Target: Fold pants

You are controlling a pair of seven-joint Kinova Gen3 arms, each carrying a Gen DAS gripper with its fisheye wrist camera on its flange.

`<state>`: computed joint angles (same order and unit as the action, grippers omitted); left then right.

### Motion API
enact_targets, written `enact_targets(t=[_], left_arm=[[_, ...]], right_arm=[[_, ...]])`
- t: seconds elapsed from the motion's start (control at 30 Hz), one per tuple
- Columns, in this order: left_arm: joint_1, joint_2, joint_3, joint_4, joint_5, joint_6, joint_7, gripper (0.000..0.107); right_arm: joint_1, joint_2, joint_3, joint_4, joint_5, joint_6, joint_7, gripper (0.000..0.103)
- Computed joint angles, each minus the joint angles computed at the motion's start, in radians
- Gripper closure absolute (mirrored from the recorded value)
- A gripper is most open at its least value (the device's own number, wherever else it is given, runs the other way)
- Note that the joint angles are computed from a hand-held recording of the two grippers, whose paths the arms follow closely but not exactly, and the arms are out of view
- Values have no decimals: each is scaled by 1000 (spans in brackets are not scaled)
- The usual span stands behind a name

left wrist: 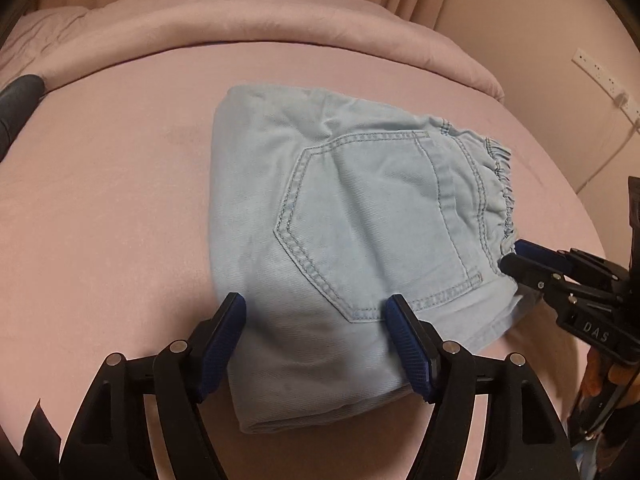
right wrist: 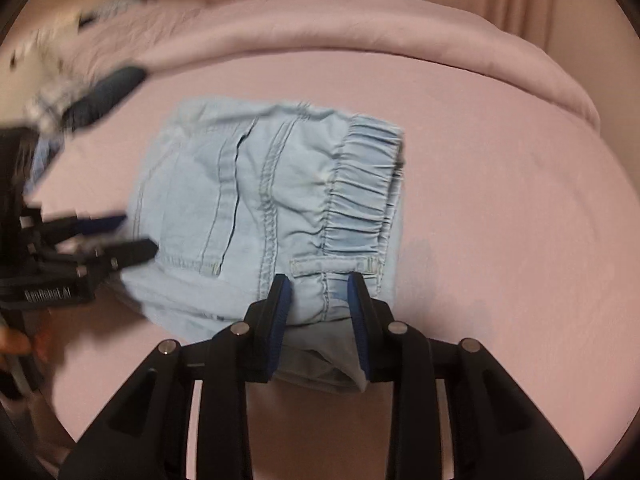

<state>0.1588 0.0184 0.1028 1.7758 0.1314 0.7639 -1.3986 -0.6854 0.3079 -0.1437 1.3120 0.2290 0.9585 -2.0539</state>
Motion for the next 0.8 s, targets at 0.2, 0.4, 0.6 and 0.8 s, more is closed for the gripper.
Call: enact_targets(t=[0.2, 0.4, 0.6, 0.8], left_arm=[[-26, -81, -29, 47, 50, 18, 67, 29], [-64, -173, -81, 125, 149, 12, 33, 25], [-101, -183, -166, 140, 320, 62, -95, 21], [-137, -146, -163, 131, 391, 76, -160, 21]], right_arm=[[-8, -54, 113, 30, -213, -64, 104, 53], [266, -123, -87, 174, -457, -268, 53, 32], [299, -78, -61, 204, -634, -276, 44, 30], [301, -72, -73, 211, -677, -251, 46, 30]])
